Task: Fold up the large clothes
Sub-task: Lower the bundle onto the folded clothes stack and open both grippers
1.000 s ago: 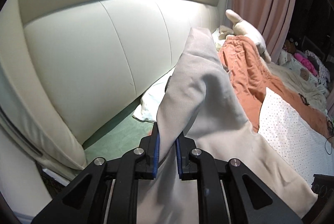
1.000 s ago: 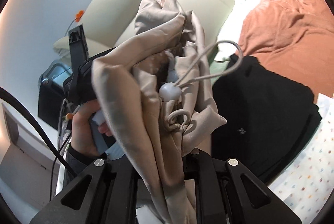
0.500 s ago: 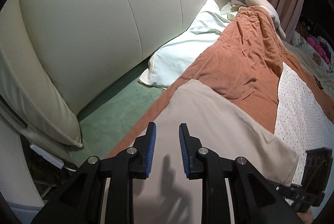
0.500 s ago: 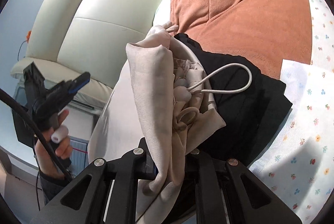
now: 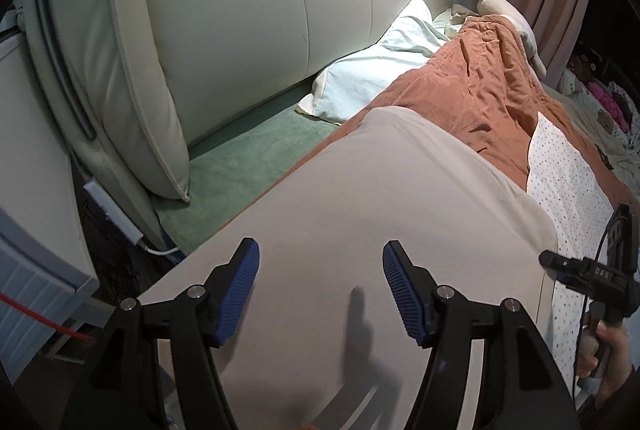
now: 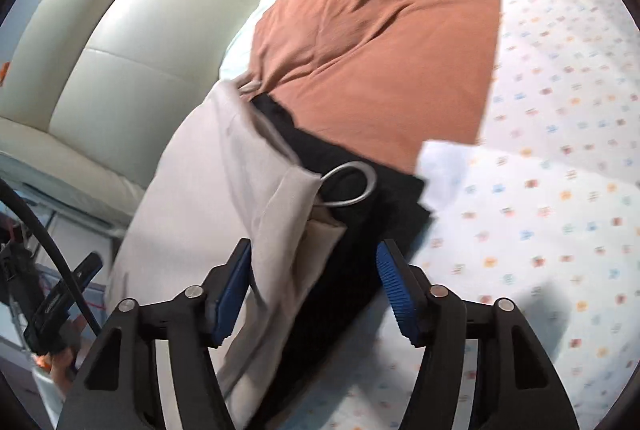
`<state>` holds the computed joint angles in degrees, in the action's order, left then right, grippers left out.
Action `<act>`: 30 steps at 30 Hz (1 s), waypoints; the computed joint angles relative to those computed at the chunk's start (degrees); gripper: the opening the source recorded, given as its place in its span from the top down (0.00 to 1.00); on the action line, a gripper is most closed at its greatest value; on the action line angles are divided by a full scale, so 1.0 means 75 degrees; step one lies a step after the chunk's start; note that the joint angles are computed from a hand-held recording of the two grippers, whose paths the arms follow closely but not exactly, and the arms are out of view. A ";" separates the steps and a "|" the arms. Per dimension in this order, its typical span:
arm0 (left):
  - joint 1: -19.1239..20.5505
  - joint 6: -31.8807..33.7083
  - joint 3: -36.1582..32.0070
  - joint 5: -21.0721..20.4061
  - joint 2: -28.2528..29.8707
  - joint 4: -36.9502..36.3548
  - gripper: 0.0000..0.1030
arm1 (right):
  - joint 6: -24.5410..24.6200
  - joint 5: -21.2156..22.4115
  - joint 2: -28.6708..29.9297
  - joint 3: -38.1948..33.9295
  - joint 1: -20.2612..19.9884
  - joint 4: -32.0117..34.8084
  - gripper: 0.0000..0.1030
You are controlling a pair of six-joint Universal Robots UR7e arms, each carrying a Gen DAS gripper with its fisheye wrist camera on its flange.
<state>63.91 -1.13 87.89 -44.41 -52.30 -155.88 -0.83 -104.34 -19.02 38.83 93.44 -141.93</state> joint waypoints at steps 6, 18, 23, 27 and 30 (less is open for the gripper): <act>-0.0038 -0.0022 0.0902 -0.0033 -0.0389 -0.0357 0.37 | -0.0121 -0.0721 -0.1084 0.1859 0.0089 -0.1193 0.42; -0.0098 0.0351 0.1876 0.0367 -0.0653 -0.0953 0.37 | -0.2161 -0.0236 -0.2262 0.3908 0.0616 -0.2172 0.42; -0.0056 0.0380 0.2281 0.0466 -0.0756 -0.1243 0.37 | -0.2694 -0.0442 -0.1932 0.3675 0.0709 -0.1951 0.42; -0.0178 0.0354 0.2641 0.0584 -0.0886 -0.1442 0.36 | -0.3207 -0.0720 -0.1910 0.3947 0.0857 -0.1937 0.42; -0.0256 0.0208 0.2867 0.0610 -0.0964 -0.1510 0.36 | -0.3684 -0.1097 -0.1982 0.4348 0.1010 -0.2097 0.40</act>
<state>61.99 0.43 109.39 -39.84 -59.53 -167.21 -28.46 -112.57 -33.89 71.43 101.02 -157.66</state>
